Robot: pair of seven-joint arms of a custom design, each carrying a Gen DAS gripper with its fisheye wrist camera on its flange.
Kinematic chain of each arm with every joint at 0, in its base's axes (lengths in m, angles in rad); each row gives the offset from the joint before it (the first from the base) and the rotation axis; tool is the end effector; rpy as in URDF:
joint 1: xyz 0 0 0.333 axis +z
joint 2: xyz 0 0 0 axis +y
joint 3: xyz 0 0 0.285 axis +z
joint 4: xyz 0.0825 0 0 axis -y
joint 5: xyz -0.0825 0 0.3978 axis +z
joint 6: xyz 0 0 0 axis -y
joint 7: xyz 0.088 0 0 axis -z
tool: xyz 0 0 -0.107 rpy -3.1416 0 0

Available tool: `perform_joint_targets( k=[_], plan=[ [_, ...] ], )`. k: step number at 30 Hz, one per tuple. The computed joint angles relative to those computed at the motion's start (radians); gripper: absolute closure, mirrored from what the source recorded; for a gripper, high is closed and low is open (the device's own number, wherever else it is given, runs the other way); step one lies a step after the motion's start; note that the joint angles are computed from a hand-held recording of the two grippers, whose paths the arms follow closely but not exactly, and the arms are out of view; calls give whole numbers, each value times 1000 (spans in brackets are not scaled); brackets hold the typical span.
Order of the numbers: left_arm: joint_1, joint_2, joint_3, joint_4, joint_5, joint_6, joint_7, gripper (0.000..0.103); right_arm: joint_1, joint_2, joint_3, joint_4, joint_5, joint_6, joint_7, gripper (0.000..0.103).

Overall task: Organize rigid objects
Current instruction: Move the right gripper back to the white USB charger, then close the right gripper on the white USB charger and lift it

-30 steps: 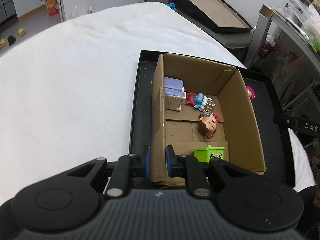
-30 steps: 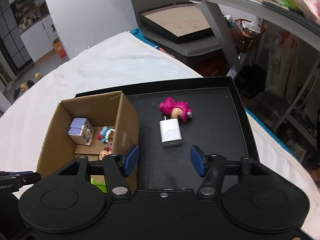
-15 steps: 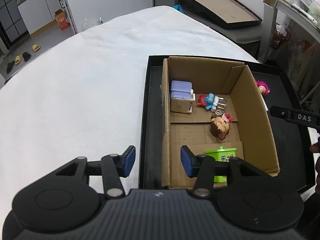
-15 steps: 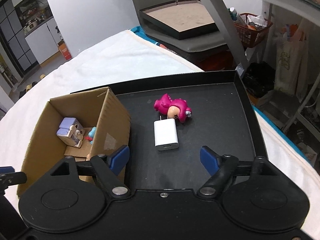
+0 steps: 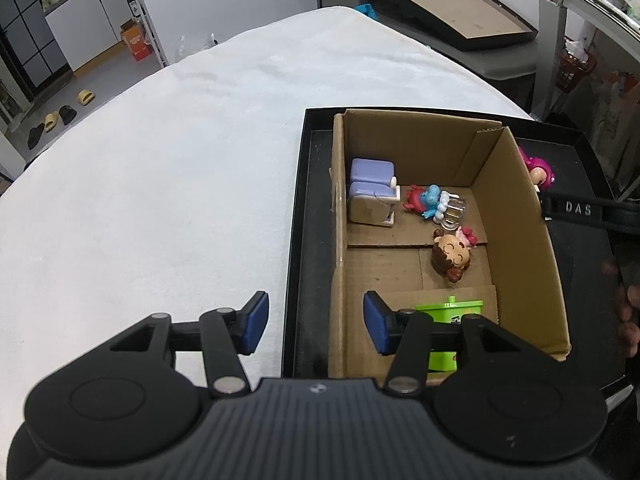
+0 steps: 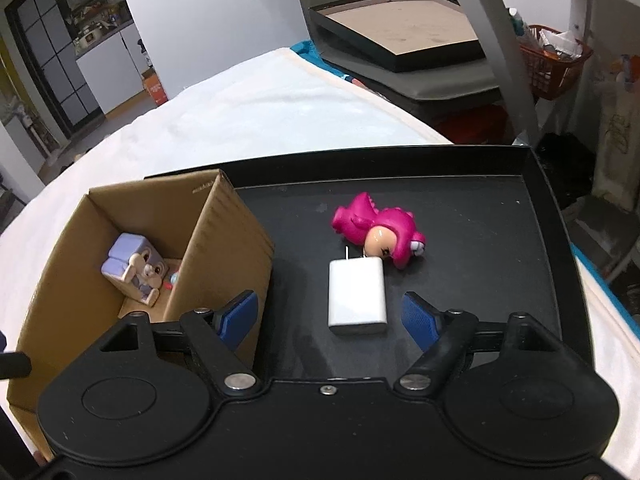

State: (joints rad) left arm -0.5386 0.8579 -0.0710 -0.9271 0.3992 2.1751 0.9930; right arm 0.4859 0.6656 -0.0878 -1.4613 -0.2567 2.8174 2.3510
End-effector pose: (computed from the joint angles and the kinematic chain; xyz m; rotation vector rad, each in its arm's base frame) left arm 0.6755 -0.4260 0.3906 -1.7640 2.0704 -0.4408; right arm 0.6874 0.3184 0.3392 -1.6343 1.8607 -0.4360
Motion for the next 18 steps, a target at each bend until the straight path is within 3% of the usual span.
perform_joint_targets(
  k=[4, 10, 12, 18],
  plan=[
    [-8, 19, 6, 32, 4, -22, 2, 52, -7, 19, -4, 26, 15, -5, 22, 26],
    [-12, 20, 9, 34, 8, -24, -5, 52, -37, 36, 21, 39, 44, -17, -30, 35],
    [-12, 18, 8, 30, 9, -21, -6, 52, -32, 28, 9, 24, 42, -20, -19, 35],
    [-11, 20, 8, 32, 9, -22, 0, 52, -50, 49, 45, 45, 53, -28, -115, 35]
  ],
)
